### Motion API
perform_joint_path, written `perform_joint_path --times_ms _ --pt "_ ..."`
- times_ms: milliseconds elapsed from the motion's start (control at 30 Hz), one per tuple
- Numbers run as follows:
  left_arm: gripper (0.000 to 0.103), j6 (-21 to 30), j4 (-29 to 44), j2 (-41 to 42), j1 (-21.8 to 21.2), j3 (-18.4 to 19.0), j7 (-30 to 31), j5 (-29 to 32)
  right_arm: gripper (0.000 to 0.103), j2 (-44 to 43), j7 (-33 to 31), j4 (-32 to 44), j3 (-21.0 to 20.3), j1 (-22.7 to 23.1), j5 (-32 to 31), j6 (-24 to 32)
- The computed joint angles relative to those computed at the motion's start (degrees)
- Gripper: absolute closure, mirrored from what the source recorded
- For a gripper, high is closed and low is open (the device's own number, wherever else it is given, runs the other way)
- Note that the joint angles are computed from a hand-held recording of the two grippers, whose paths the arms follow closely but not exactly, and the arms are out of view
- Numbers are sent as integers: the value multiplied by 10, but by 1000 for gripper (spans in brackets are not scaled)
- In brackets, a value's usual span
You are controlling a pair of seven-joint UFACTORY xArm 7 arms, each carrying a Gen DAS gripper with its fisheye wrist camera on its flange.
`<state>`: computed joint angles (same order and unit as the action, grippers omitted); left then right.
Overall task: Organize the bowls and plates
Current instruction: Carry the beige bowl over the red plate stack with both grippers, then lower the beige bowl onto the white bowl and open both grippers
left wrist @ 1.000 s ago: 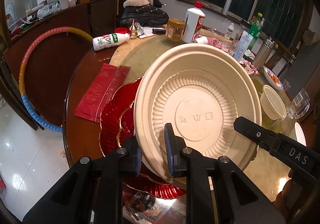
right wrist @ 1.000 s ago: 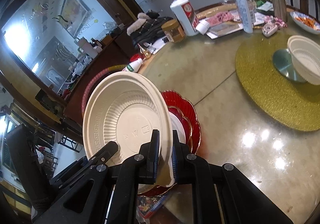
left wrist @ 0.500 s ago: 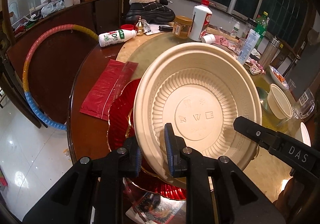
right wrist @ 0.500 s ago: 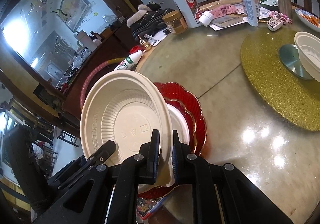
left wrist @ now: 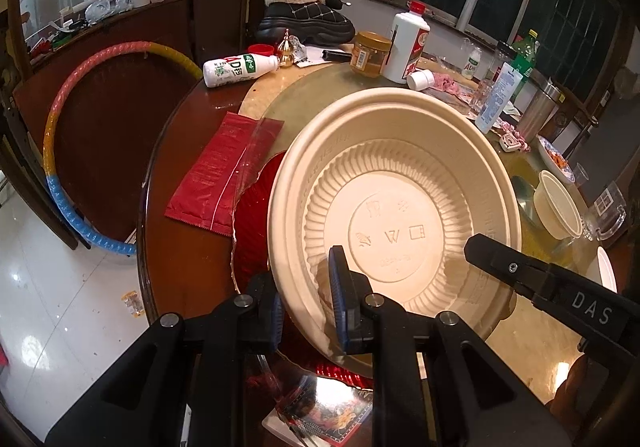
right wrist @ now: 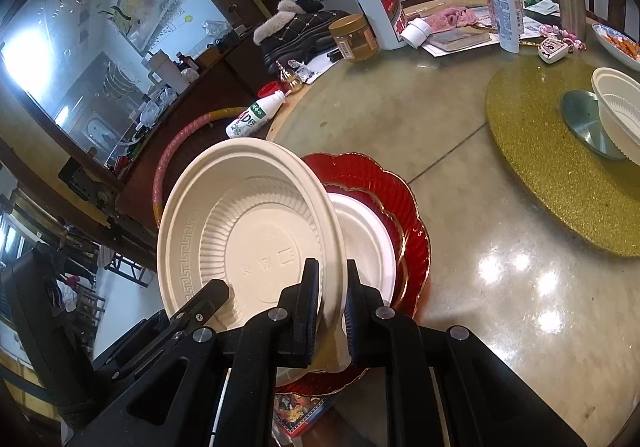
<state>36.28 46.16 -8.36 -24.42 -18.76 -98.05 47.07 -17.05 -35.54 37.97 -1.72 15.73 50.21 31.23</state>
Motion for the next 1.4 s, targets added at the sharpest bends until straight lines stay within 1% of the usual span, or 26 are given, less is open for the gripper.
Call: perform_joint_path --times_ms 300,500,567,667,933,1133,1167,1200,1233,1267,1300,1333,1400 --pt "85 -4 3 8 -1 4 10 -4 90 -1 12 -5 2 0 -11 -5" --pt "85 -9 9 17 -4 10 25 -21 88 5 17 -3 1 -2 -16 -1" --pt "85 2 16 24 -7 9 31 -21 88 9 21 -1 3 -4 -21 1" --pt "85 -5 15 25 -9 14 34 -26 88 14 24 1 5 -5 -24 1" --pt "85 -5 16 26 -9 17 32 -26 88 13 18 2 6 -5 -21 1" --pt "84 -11 8 16 -4 16 14 -20 86 10 7 2 5 -1 -11 -1" --pt "82 -12 6 15 -2 16 8 -20 83 11 6 2 5 -1 -9 -3" --pt "74 -13 3 12 -1 16 2 -20 74 11 4 1 3 0 -4 -5" --pt "68 -20 -2 7 2 15 -10 -16 70 10 2 0 1 -1 2 -6" --pt "55 -31 -10 0 7 14 -33 -2 65 10 0 0 0 -1 6 -7" --pt "44 -37 -16 -7 12 10 -58 13 59 9 -4 -1 -2 -1 11 -7" --pt "42 -39 -22 -15 18 5 -87 31 56 8 -9 -2 -5 -2 19 -6" --pt "41 -29 -33 -34 28 -9 -144 63 49 3 -23 -5 -13 -3 43 -4"
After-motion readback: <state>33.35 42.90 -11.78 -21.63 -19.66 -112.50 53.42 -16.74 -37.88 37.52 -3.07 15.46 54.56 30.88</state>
